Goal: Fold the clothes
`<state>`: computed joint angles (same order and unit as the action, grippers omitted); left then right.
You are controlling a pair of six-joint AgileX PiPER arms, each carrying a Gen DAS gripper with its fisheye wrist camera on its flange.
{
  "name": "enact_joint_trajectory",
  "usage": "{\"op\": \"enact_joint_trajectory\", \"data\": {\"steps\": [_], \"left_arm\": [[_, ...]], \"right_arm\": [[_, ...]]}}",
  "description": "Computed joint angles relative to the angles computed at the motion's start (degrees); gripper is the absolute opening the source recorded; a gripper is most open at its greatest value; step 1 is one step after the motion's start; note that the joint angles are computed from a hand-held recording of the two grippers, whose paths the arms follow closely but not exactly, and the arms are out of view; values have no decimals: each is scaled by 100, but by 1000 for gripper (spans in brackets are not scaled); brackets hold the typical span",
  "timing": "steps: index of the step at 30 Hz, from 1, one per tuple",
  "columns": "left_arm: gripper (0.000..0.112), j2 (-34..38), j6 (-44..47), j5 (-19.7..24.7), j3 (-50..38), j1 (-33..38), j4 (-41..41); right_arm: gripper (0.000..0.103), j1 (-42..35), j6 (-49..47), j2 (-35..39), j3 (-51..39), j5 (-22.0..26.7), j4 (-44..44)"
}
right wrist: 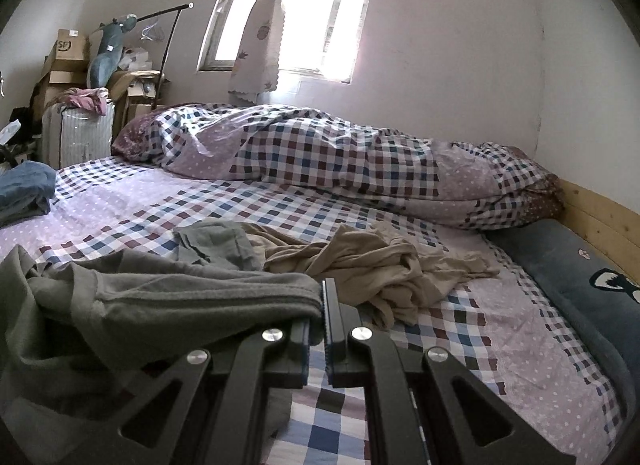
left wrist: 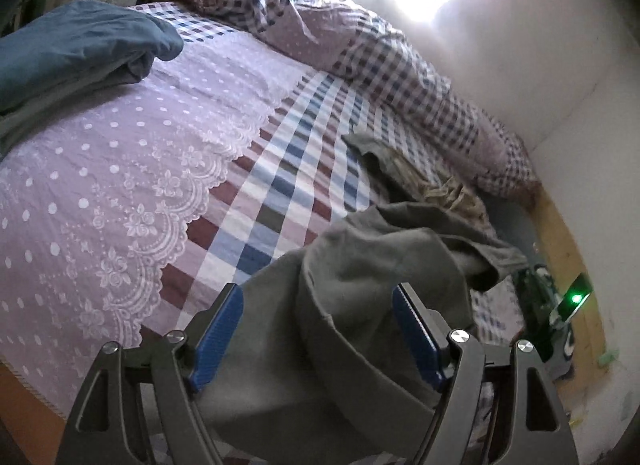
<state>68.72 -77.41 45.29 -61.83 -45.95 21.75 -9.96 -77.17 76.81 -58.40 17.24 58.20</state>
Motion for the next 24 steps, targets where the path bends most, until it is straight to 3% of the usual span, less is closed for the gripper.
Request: {"op": "enact_joint_trajectory", "data": {"steps": [8, 14, 24], "left_arm": [[55, 291, 418, 266, -217, -41, -333], [47, 361, 412, 314, -281, -53, -342], [14, 395, 375, 391, -332, -104, -272]], "right_arm": [[4, 16, 61, -10, 10, -2, -51], [4, 15, 110, 0, -2, 11, -89], [4, -13, 50, 15, -4, 24, -49]]}}
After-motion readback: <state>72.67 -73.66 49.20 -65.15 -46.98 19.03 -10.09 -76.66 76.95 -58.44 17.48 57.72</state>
